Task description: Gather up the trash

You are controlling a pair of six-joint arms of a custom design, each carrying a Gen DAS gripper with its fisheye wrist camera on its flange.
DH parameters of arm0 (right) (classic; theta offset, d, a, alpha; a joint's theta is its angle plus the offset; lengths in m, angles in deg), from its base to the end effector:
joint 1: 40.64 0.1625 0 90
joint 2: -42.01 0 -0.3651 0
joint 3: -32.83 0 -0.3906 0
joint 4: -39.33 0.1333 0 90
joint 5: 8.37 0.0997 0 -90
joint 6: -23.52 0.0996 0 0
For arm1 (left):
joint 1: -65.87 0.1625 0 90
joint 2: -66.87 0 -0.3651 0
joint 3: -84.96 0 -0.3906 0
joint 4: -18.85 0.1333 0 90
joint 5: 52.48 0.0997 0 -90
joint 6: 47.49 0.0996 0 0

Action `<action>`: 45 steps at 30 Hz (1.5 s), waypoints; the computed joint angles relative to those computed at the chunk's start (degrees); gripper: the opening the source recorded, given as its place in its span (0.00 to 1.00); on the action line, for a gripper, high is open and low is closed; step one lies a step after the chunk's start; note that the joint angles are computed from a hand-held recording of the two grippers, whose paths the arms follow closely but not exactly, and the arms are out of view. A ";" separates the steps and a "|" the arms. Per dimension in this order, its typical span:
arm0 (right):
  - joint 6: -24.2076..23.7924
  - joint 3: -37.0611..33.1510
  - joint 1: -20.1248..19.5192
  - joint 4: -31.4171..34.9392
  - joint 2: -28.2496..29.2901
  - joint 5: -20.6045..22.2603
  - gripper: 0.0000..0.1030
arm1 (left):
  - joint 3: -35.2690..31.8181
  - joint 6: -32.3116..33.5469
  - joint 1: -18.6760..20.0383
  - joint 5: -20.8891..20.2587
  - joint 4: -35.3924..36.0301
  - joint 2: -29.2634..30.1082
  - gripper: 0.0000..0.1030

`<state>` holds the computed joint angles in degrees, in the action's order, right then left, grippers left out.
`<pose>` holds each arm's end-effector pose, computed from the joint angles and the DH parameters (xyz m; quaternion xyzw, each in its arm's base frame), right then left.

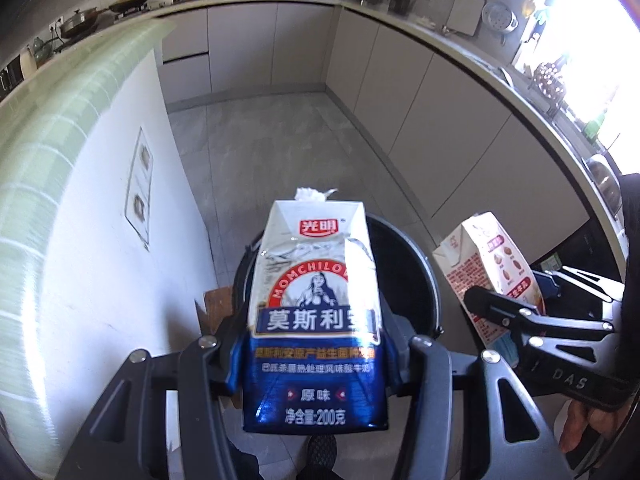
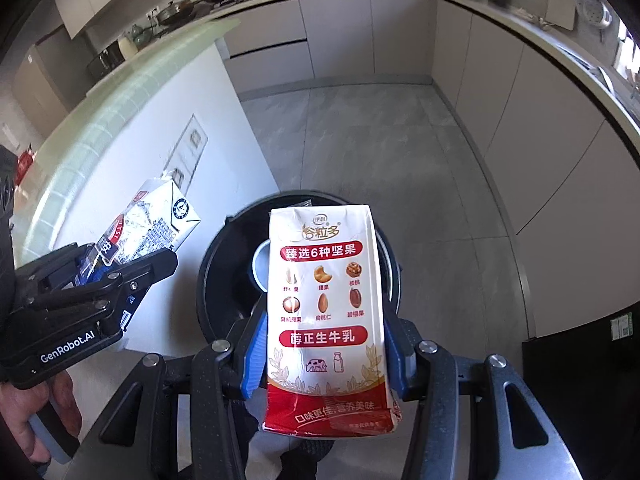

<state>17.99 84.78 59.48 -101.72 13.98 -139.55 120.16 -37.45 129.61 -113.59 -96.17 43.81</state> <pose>0.2076 -0.7779 0.1544 0.0422 -0.9128 0.2331 0.3328 -0.2065 -0.8286 0.1606 0.2732 0.9231 -0.1425 0.2301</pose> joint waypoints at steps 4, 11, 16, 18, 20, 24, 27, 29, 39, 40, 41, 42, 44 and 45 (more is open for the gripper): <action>-2.80 -2.84 -1.20 1.77 2.74 0.88 0.50 | -2.25 -1.47 0.83 -0.75 3.77 1.73 0.52; -10.03 -9.70 -3.02 6.00 7.96 1.94 0.50 | -5.01 -3.66 1.75 -0.98 6.34 3.97 0.52; -20.02 -14.76 -3.16 4.80 12.03 -1.41 1.00 | -5.19 -5.10 1.60 3.12 3.53 4.49 0.99; -19.83 -11.03 -3.48 2.69 8.75 0.80 1.00 | -0.43 -3.78 1.43 3.61 -2.74 1.82 1.00; -17.69 -8.84 -3.79 0.73 6.90 0.44 1.00 | -1.91 -5.21 1.58 2.97 -0.22 2.24 1.00; -11.78 -8.06 -4.18 0.63 5.99 -1.47 1.00 | 2.19 -4.49 0.95 4.19 -1.45 0.77 1.00; -8.11 -6.81 -3.95 0.06 5.22 -3.51 1.00 | 4.80 -4.64 0.61 4.44 -2.41 -0.25 1.00; -5.94 -5.26 -3.97 -0.56 4.51 -4.18 1.00 | 5.68 -4.65 0.34 5.16 -2.54 -0.57 1.00; -1.47 -3.25 -2.95 1.77 2.62 -6.34 1.00 | 7.56 -3.19 -0.52 5.39 -3.51 -2.12 1.00; -1.26 -2.87 -2.67 1.68 2.39 -6.37 1.00 | 8.87 -3.22 -0.74 5.55 -4.01 -2.96 1.00; -1.22 -2.14 -2.36 1.32 1.84 -6.32 1.00 | 9.65 -3.12 -0.96 5.58 -4.57 -3.46 1.00; -1.53 -1.50 -2.01 0.62 1.44 -6.34 1.00 | 10.56 -2.95 -1.19 5.53 -5.16 -4.01 1.00; -2.06 0.21 -1.23 -1.25 0.43 -7.19 1.00 | 12.64 -2.98 -1.66 5.62 -6.11 -5.52 1.00; -2.05 0.72 -0.99 -1.54 0.07 -7.17 1.00 | 13.48 -3.11 -2.02 5.62 -6.49 -6.21 1.00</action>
<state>15.94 85.51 58.49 -103.27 14.05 -146.72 133.64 -40.55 127.59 -107.96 -102.66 37.60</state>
